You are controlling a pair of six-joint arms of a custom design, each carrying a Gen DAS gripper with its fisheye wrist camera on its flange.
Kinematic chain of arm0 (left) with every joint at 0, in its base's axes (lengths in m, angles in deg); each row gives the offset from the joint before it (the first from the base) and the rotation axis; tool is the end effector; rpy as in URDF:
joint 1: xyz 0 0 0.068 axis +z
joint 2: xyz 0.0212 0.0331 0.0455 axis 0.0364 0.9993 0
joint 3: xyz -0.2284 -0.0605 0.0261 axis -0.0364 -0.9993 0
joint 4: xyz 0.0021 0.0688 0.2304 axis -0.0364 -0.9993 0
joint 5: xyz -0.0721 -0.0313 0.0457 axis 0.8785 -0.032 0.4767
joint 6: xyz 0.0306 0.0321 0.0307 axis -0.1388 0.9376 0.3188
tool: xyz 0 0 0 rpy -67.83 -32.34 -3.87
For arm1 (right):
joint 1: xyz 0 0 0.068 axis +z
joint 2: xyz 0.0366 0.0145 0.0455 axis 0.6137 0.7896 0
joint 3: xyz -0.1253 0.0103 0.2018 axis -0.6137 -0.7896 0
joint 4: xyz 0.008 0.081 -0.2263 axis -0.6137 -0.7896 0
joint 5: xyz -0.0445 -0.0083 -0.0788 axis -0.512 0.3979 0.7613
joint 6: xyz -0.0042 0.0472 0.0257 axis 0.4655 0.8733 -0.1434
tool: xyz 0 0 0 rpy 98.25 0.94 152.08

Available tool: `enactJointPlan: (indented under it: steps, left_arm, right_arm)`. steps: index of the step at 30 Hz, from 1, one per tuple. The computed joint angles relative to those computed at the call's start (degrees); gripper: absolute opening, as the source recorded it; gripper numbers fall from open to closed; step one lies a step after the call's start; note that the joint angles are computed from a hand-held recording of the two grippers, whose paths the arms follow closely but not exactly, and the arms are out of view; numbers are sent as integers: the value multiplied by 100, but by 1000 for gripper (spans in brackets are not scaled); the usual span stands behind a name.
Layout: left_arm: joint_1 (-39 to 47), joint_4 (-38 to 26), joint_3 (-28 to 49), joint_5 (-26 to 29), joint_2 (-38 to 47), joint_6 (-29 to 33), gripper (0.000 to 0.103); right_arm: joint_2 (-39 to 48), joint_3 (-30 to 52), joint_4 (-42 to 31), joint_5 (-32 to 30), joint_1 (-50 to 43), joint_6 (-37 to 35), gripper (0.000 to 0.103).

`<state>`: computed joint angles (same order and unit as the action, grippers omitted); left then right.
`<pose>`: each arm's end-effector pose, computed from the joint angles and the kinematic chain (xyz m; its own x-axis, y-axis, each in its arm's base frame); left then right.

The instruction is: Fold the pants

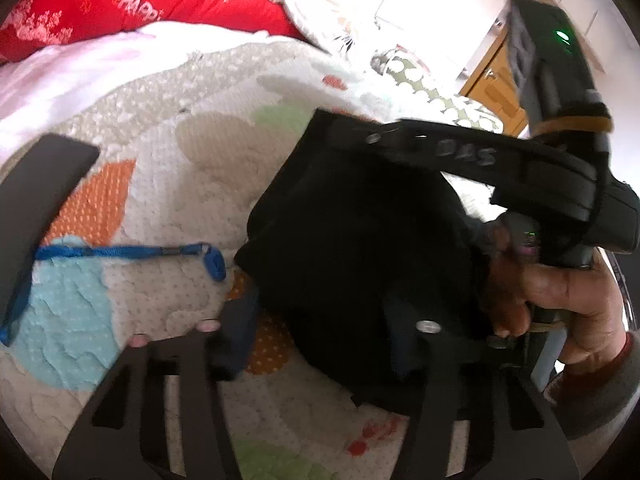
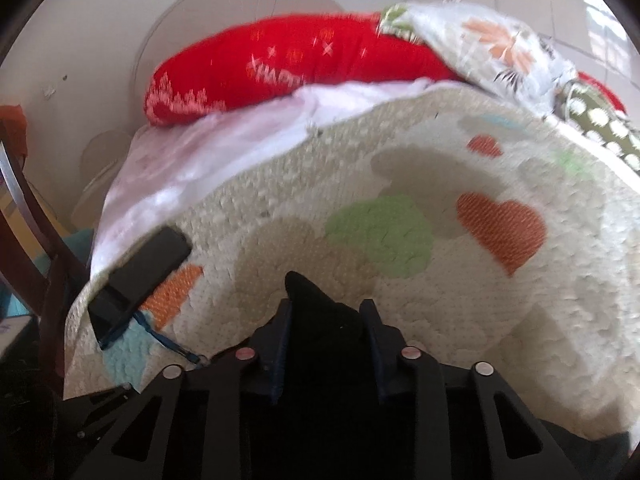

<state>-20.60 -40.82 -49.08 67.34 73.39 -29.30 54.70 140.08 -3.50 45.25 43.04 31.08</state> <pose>0.2335 -0.0967 0.1370 -0.7463 -0.2855 -0.6012 -0.0502 0.9249 -0.3768 0.3983 0.0552 0.1665 -0.6667 -0.3540 -0.6558 -0.6265 0.7428 0.2360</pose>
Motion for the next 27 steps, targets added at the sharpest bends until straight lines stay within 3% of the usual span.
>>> enactJointPlan:
  steps: [6,10,16,20,23,24,26,27]
  left_arm:
    - [-736,-318,144,-569,-970,487,34]
    - [-1451,-393,507,-812,-1071,749,33]
    - [-2565,-54,1100,-953,-236,1149,31]
    - [-3137,123,1582,-963,881,1304,30]
    - [-3532,196,1788,-1403,1507,1441,30]
    - [-3604,170,1838,-1495,1602,1466,30]
    - [-3714,184,1881,-1725,1730,1527,30]
    - [-3777,174,1896,-1868,1767,1596,30]
  right_arm:
    - [-1107,-714,342,-716,-644,342,24]
    - [-1750,-1040,238,-1365,-1421,331,23]
    - [-1990,-1059,-609,-2360,-3114,-299,22]
    - [-1703,-1141,-740,-2040,-3998,-439,21]
    - [-1263,-958,-1077,-1941,-4556,-378,21]
    - [-1161,-888,-1214,-1934,-4699,-427,24]
    - [-1024,-861,-1458,-1964,-4981,-419,45]
    - [-894,-751,-1721,-2076,-5096,-470,62]
